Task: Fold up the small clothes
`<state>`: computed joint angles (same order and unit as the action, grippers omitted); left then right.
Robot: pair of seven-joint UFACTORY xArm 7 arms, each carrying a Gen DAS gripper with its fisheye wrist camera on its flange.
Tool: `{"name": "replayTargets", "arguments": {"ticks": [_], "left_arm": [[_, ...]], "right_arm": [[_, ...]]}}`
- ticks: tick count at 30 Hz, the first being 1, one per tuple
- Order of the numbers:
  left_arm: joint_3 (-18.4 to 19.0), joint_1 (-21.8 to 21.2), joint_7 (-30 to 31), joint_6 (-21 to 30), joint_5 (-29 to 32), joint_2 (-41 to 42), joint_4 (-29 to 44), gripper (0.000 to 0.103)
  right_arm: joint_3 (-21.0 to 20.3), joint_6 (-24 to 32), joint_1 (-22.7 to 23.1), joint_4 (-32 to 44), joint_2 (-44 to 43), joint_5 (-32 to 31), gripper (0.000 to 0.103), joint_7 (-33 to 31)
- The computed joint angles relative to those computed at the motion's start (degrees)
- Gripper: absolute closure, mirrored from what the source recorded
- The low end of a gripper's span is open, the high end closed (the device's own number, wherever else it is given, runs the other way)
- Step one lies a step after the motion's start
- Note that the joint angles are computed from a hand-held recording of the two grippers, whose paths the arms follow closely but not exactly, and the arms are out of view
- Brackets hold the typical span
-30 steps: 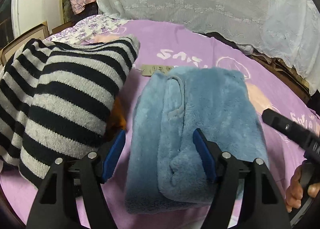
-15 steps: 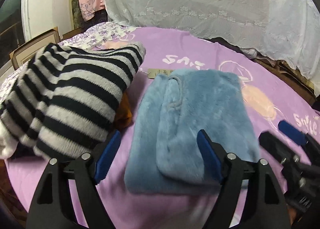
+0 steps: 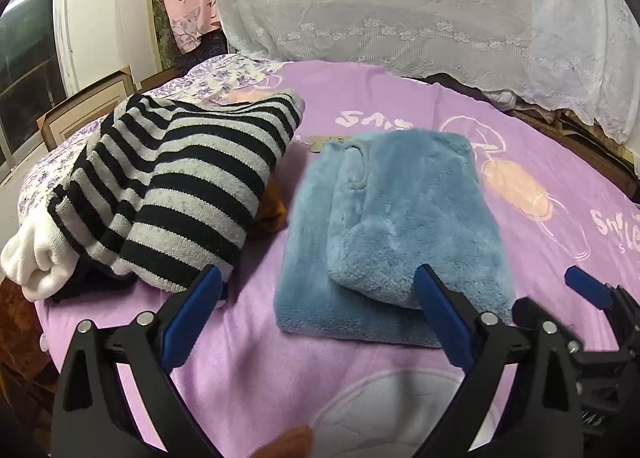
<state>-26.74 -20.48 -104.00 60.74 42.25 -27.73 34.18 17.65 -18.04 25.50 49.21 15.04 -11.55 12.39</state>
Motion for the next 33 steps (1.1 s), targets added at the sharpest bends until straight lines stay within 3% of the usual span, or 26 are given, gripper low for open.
{"name": "replayTargets", "arguments": {"ticks": [4,12,33], "left_arm": [[0.1,-0.1,0.2,0.8,-0.3,0.8,0.5,0.008],[0.6,-0.6,0.0,1.1,-0.2,1.6,0.7,0.008],[1.0,-1.5,-0.6,2.2,0.4,2.7,1.2,0.008]], "right_arm": [[-2.0,1.0,2.9,0.2,0.0,2.2,0.004,-2.2],[2.9,1.5,-2.9,0.4,0.7,-1.5,0.004,1.0],[3.1,1.2,-3.6,0.3,0.6,-3.7,0.004,3.1]]}}
